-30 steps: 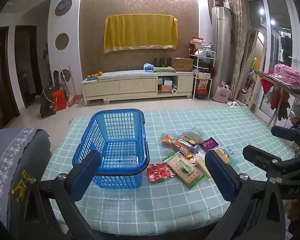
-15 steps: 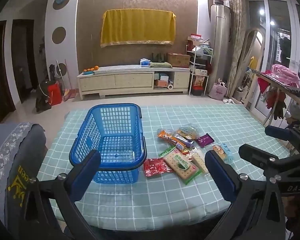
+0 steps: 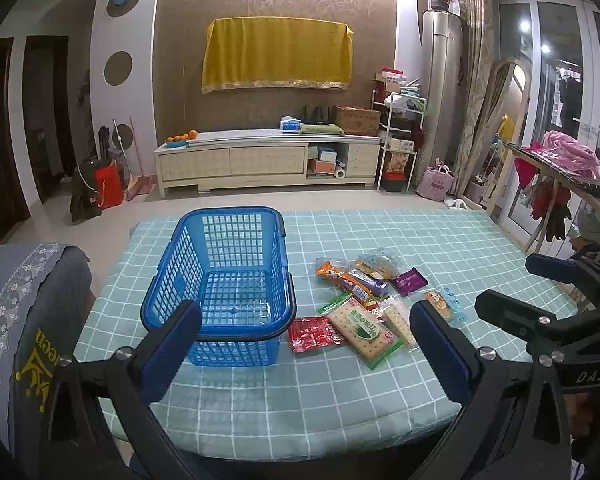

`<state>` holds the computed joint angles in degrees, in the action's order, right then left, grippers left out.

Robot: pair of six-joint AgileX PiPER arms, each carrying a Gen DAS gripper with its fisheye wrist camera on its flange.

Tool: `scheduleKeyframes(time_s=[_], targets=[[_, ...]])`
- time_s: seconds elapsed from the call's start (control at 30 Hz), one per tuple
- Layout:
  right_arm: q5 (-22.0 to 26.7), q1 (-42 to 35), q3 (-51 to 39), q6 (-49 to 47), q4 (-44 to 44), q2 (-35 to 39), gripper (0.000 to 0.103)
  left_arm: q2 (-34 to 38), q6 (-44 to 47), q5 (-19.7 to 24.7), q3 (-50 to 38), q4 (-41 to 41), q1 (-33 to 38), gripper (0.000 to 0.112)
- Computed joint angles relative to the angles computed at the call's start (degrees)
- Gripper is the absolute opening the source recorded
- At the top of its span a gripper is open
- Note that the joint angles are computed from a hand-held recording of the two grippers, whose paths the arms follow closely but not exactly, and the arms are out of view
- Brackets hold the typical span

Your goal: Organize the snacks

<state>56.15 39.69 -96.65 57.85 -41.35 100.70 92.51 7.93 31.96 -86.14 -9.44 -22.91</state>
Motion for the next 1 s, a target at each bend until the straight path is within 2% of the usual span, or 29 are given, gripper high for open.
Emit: scheduleKeyframes(time_s=[0.27,1.0], targets=[[0.30,-0.32,-0.20,-0.98,1.12,0.21,0.103,0.01,1.70,0.52,0.09,-2.16,0.64,0.103],[0.56,-0.55,0.08,-2.24,2.95,-0.11,0.103,0.30,-0.21,2.82,-1.00,-0.57,0.13,0.103]])
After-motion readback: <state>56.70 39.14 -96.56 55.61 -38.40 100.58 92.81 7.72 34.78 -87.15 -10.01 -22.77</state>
